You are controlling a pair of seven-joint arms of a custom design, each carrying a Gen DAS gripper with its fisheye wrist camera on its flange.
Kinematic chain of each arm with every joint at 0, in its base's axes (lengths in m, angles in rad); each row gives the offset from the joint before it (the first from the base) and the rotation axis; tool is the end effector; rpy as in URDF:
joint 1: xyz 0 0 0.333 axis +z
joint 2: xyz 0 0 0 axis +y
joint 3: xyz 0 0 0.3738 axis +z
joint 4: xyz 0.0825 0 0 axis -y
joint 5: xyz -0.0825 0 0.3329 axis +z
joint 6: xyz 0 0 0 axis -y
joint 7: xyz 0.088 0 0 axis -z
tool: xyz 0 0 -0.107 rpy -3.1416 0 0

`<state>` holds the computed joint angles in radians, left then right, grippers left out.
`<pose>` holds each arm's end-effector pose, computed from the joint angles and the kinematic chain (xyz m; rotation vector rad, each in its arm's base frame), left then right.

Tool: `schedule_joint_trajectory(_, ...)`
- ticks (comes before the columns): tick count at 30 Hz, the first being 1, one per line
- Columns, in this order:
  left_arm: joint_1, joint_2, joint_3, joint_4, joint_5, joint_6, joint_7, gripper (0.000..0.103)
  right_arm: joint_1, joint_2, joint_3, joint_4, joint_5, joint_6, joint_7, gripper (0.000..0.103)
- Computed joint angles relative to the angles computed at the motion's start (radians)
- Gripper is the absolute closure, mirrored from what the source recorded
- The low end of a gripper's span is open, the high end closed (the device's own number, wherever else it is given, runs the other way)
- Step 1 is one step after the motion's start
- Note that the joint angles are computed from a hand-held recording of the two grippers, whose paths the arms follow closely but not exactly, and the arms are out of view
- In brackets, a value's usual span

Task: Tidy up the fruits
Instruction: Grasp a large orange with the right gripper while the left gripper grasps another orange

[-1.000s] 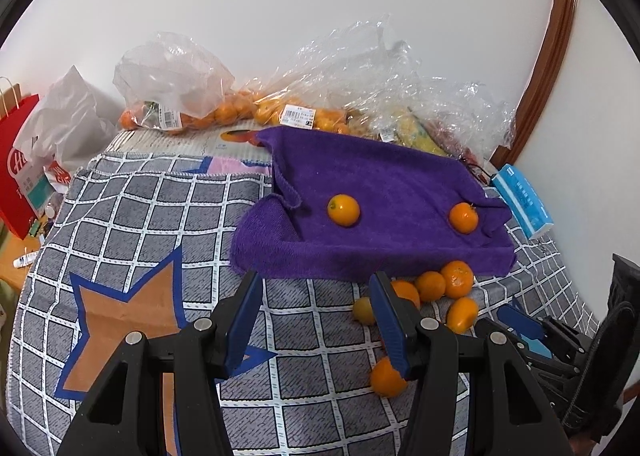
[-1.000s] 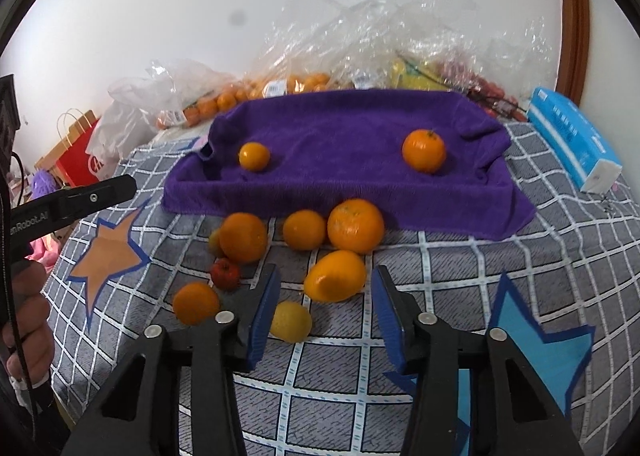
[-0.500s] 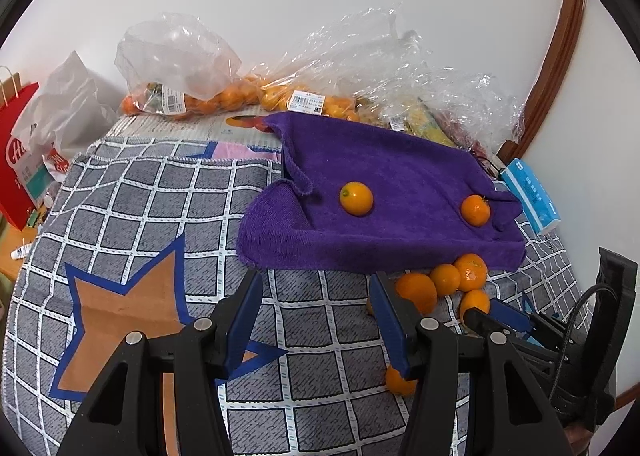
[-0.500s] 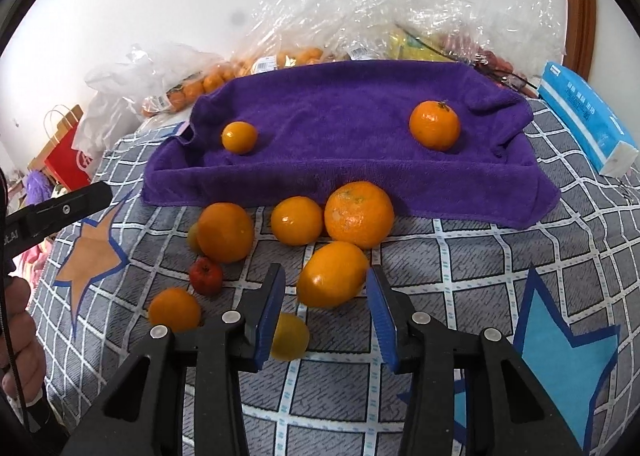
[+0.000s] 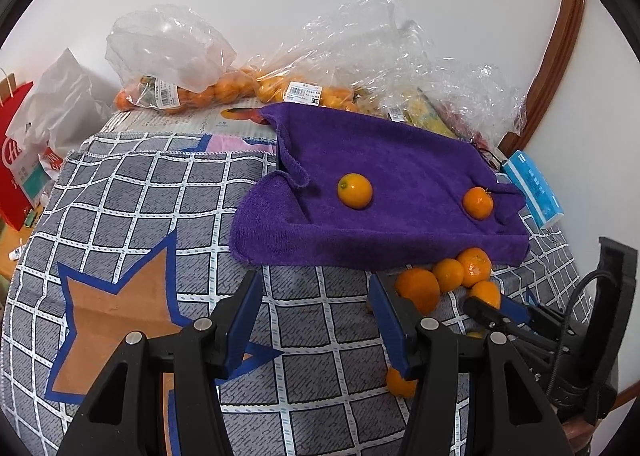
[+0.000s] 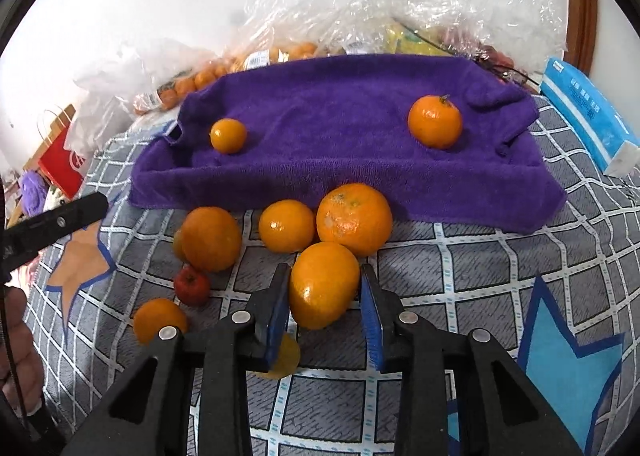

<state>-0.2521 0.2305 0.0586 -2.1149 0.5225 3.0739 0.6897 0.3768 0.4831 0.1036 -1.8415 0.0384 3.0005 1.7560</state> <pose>0.5713 -0.1558 0.4749 -2.0007 1.6824 -0.8533 0.6112 0.3010 0.4308 -1.9498 1.5455 -0.3132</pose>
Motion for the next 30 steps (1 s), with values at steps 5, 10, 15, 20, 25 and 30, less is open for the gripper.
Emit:
schedule_joint_trajectory(5, -0.025, -0.023, 0.022, -0.015, 0.053, -0.014, -0.044, 0.050, -0.009, -0.037, 0.001, -0.045, 0.005, 0.048, 0.001, 0.069)
schedule_joint_trajectory(10, -0.015, -0.045, 0.003, -0.035, 0.112, -0.020, -0.099, 0.050, -0.012, -0.076, -0.012, -0.101, 0.003, 0.088, 0.009, 0.069)
schedule_joint_trajectory(15, -0.009, -0.049, -0.026, -0.047, 0.165, -0.020, -0.145, 0.050, 0.020, -0.115, -0.072, -0.178, -0.024, 0.134, 0.037, 0.069)
schedule_joint_trajectory(20, 0.005, -0.029, -0.080, -0.055, 0.109, 0.004, -0.076, 0.050, 0.020, -0.133, -0.100, -0.232, -0.052, 0.156, 0.058, 0.069)
schedule_joint_trajectory(25, 0.010, 0.008, -0.131, -0.044, -0.026, -0.011, 0.067, 0.050, -0.010, -0.138, -0.078, -0.268, -0.050, 0.179, 0.057, 0.069)
schedule_joint_trajectory(30, 0.020, 0.041, -0.169, -0.034, -0.147, -0.015, 0.196, 0.054, -0.028, -0.129, -0.060, -0.265, -0.045, 0.165, 0.042, 0.069)
